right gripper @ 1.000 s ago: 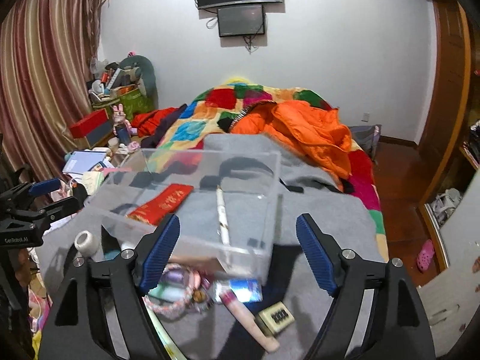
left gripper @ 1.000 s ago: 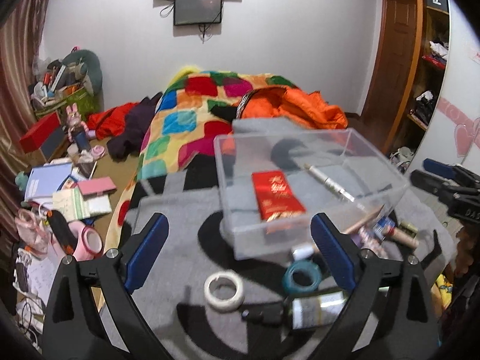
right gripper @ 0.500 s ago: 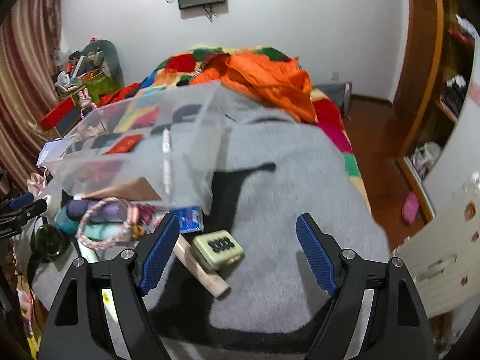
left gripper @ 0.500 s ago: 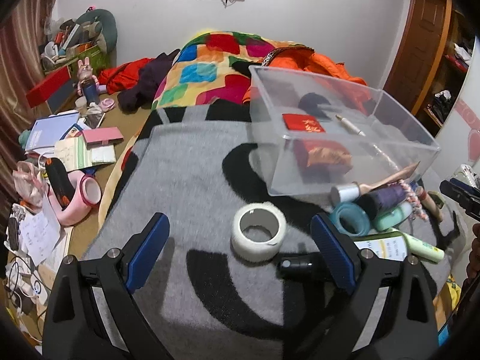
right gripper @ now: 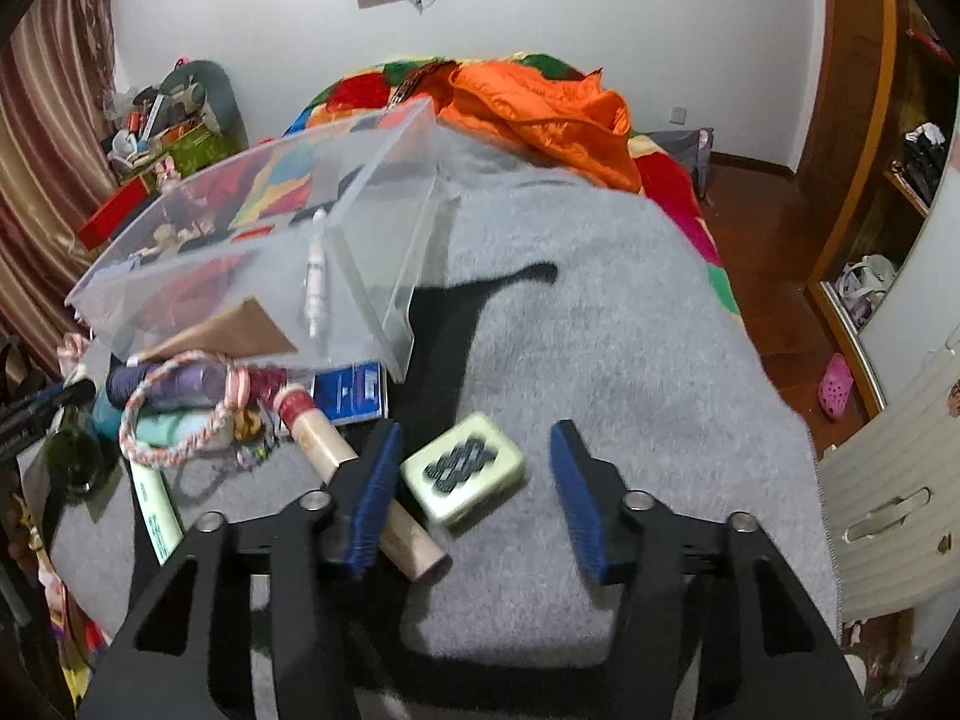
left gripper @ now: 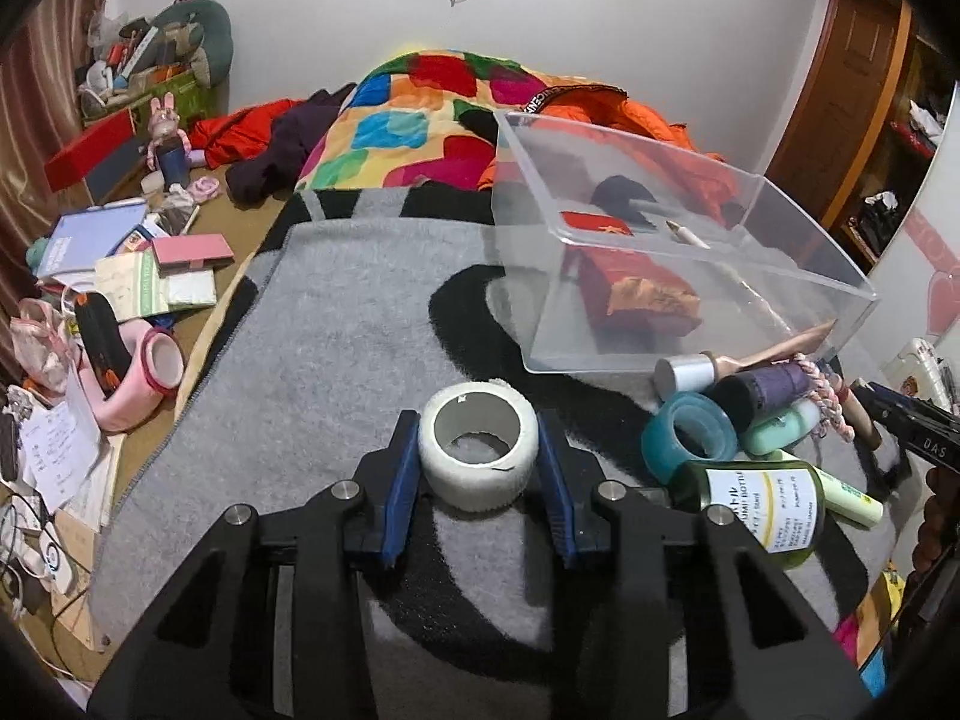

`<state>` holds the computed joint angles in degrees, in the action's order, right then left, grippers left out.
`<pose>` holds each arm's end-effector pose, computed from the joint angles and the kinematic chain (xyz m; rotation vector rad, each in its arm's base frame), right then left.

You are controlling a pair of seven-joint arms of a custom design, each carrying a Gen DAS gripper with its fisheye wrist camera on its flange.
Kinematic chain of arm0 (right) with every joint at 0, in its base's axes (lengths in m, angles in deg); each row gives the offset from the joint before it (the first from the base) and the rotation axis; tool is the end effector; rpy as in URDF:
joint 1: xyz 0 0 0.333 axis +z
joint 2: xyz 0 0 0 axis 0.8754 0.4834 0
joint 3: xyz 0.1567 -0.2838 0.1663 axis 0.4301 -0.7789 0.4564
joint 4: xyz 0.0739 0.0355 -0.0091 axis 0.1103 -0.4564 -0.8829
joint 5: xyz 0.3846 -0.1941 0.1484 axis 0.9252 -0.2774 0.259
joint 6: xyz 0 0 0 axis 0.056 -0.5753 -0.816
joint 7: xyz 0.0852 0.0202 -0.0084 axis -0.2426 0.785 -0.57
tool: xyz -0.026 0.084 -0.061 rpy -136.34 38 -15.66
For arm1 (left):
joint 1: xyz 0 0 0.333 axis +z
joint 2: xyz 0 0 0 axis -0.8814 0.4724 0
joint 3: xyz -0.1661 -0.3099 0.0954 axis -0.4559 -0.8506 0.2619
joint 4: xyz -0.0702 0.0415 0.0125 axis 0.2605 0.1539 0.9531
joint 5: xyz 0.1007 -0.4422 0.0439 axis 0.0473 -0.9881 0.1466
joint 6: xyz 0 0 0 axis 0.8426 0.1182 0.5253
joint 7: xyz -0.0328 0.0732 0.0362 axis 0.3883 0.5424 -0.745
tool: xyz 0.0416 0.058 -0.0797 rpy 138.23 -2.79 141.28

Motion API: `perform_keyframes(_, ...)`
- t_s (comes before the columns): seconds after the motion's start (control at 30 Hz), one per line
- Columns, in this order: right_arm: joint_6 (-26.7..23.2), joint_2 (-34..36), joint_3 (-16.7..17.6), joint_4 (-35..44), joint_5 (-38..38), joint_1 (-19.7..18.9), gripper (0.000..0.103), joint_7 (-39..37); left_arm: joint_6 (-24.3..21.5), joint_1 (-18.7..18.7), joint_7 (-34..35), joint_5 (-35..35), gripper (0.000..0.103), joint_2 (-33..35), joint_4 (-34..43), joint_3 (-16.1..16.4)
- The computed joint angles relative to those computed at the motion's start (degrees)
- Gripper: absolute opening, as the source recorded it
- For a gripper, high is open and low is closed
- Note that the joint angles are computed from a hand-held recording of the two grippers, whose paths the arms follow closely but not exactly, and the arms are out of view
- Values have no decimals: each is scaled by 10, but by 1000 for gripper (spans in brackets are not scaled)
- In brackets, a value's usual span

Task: Organize objects
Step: 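Grasp the white tape roll with the left tool while the right tool grasps the square tile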

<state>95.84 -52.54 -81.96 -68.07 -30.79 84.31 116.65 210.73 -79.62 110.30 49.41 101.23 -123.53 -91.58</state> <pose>0.6313 0.2975 0.4579 -1.5749 2.0551 -0.6265 0.7159 -0.3645 0.4590 -1.5901 2.1748 -0.9162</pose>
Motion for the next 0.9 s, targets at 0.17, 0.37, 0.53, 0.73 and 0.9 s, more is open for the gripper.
perform_keyframes(0.17, 6, -3, -2, -9, -14, 2, 38, 14, 15, -16, -33, 37, 37, -10, -8, 22)
perform_keyframes(0.37, 8, -10, -3, -8, -44, 4, 38, 45, 32, -14, -43, 44, 37, -22, -12, 21)
perform_keyframes(0.53, 3, -24, -1, -4, -95, 7, 38, 80, 53, -14, -44, 47, 37, -28, -10, 19)
perform_keyframes(0.73, 7, -29, 6, 19, -153, 4, 38, 107, 77, -14, -28, 44, 37, -25, 12, 11)
perform_keyframes(0.9, 15, -12, 6, 58, -183, 6, 38, 105, 85, -18, -8, 38, 37, -11, 41, 6)
